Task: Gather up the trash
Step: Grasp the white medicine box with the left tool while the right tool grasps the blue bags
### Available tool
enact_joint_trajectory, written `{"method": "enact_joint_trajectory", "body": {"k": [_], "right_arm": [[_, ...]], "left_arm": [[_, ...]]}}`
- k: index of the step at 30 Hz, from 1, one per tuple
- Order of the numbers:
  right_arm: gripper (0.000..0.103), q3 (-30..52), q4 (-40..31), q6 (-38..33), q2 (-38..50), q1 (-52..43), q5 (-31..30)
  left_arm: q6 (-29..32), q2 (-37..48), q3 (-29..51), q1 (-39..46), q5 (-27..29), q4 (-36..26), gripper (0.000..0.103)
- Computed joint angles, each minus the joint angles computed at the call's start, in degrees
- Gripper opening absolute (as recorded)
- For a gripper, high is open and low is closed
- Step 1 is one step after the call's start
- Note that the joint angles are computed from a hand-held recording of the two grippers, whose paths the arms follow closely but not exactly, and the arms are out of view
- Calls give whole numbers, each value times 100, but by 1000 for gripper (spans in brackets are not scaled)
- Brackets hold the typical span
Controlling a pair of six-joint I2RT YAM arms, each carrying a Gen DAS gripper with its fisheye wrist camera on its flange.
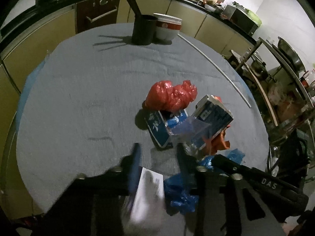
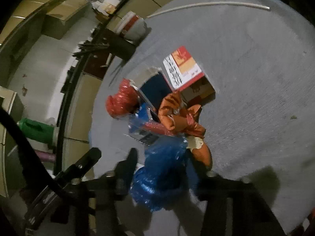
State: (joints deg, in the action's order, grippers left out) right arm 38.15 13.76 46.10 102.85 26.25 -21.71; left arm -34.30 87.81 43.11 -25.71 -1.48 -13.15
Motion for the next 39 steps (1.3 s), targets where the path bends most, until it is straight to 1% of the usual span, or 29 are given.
{"method": "enact_joint_trajectory", "body": {"k": [1, 4, 8, 9, 11, 12, 13, 15, 17, 19, 22, 24, 26, 27, 29, 30, 31, 34, 36, 38, 39], "right_arm": [[32, -24, 115, 32, 48, 29, 25], [27, -176, 170, -154, -167, 139, 294], [25, -391, 102, -375, -580, 140, 430], [25, -500, 77, -465, -754, 147, 504], [25, -796, 165, -544, -1062, 164, 570], [24, -935, 249, -565, -1205, 117, 517], [23, -1063, 287, -590, -1368, 73, 510], [23, -1255, 300, -670, -1636, 48, 578], [23, -1489, 345, -747, -1929, -15, 577], [23, -1648, 321, -815, -2204, -111, 524], [22, -1850, 218, -916, -2617, -209, 529], [22, -2020, 117, -1005, -3000, -365, 464], [22, -2156, -121, -1124, -3461, -540, 448], [22, -2197, -218, -1186, -3635, -647, 394], [22, -2277, -451, -1289, -4031, -897, 283], [22, -2315, -575, -1357, -4230, -1075, 173], [22, -2332, -644, -1410, -4328, -1199, 94], [22, -2245, -984, -1613, -4354, -1447, 3], [25, -2255, -1046, -1669, -4242, -1612, -199], [28, -2231, -1083, -1684, -4013, -1700, -306], [33, -2220, -1039, -1697, -3832, -1758, -456]], "left_arm": [[9, -3, -39, 29, 62, 24, 13], [13, -136, -268, 86, 110, 120, 12], [119, -632, -759, 188, 110, 139, 12], [174, -704, -822, 204, 81, 110, 14], [183, -946, -1050, 156, -100, -9, 25], [142, -1032, -1166, 91, -193, -21, 41], [116, -1063, -1254, 13, -283, 4, 52], [34, -1000, -1390, -369, -616, 79, 56], [-12, -700, -1322, -723, -919, 122, 57], [-30, -169, -1140, -1074, -1275, 199, 58], [-79, 428, -977, -1172, -1409, 362, 58], [-123, 458, -1153, -1162, -1374, 676, 58], [-100, 377, -1305, -1119, -1343, 913, 49], [-54, 342, -1366, -1111, -1296, 1025, 34], [-96, 345, -1369, -1194, -1500, 1014, 22], [-77, 338, -1390, -1210, -1568, 1050, 7], [-65, 319, -1418, -1194, -1547, 1076, 4], [-178, 105, -1583, -1185, -1517, 1095, 4], [-299, -25, -1668, -1388, -1697, 1069, 4], [-270, -186, -1767, -1443, -1721, 1057, 4], [-212, -222, -1772, -1387, -1677, 1051, 4]]}}
